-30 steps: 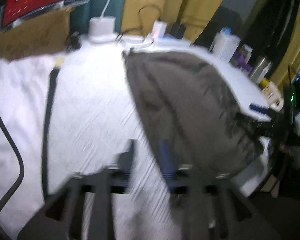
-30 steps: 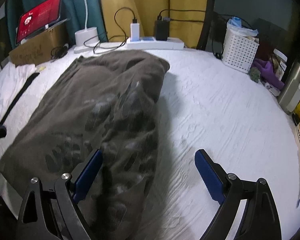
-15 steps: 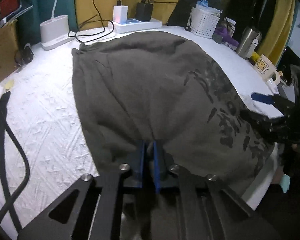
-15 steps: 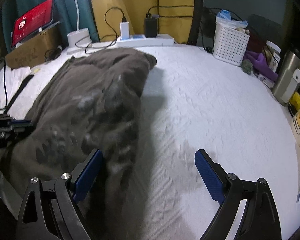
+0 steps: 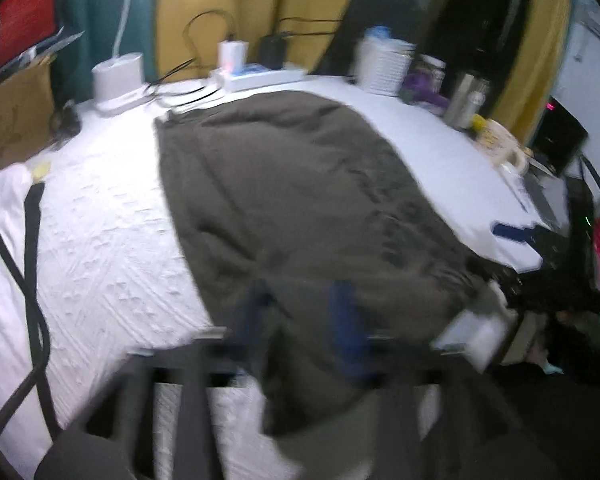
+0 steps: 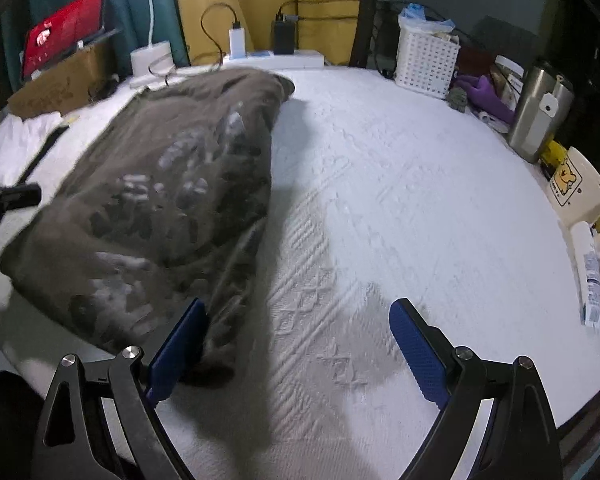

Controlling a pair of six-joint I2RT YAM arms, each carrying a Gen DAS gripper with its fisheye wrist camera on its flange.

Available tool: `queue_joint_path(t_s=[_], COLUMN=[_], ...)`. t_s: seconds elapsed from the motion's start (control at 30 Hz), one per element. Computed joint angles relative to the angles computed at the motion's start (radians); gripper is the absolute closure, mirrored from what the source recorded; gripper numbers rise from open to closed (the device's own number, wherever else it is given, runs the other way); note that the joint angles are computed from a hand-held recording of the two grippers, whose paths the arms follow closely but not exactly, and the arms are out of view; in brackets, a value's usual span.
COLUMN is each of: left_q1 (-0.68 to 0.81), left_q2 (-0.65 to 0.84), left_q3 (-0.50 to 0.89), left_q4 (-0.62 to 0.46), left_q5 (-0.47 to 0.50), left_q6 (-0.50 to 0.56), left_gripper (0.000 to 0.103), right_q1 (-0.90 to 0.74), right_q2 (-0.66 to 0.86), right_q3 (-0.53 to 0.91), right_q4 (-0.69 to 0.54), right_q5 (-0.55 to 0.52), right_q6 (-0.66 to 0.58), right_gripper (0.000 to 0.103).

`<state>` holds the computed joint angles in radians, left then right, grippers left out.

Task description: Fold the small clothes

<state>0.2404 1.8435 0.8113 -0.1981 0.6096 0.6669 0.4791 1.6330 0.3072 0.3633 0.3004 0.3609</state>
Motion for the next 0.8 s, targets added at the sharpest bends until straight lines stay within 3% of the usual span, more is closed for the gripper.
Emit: queue_joint_path(t_s=[0.07,0.2,0.37,0.47,0.57,0.8], left_q1=[-0.01,-0.051,-0.004,0.014,0.03,0.042], left_q2=[-0.026,0.029,0.063,0.057,0.055,0.039], left_q3=[-0.045,-0.067,-0.106,-0.088,-0.041,0.036], left_q4=[0.029,0.132,0.189,0.134,0.048,0.056], left_q5=[-0.002,-0.134,-0.118,-0.115,-0.103,-0.087], left_q6=[0.011,-0.093,-0.062,-0.042,-0.046,-0.099], left_gripper=[0.037,0.037,0.037,0.037,0.037,0.037], right_q1=[0.02,0.041,0.036,0.014,-0.027,-0.137], right_q2=[-0.02,0.06,0.093,0.081,0.027,-0.042], right_q3=[-0.012,0.019,-0.028,-0.046,-0.034,0.058], right_q4=[0.019,0.028,0.121,0.133,0.063,-0.048], right_q5=[0.018,0.035,0.001,-0.042,-0.098,-0.127], right_q6=[0.009,0.014,-0.01,-0.029,-0.053,-0.135], right_gripper=[0.009,0.009,0.009,0.009,0.009,0.009])
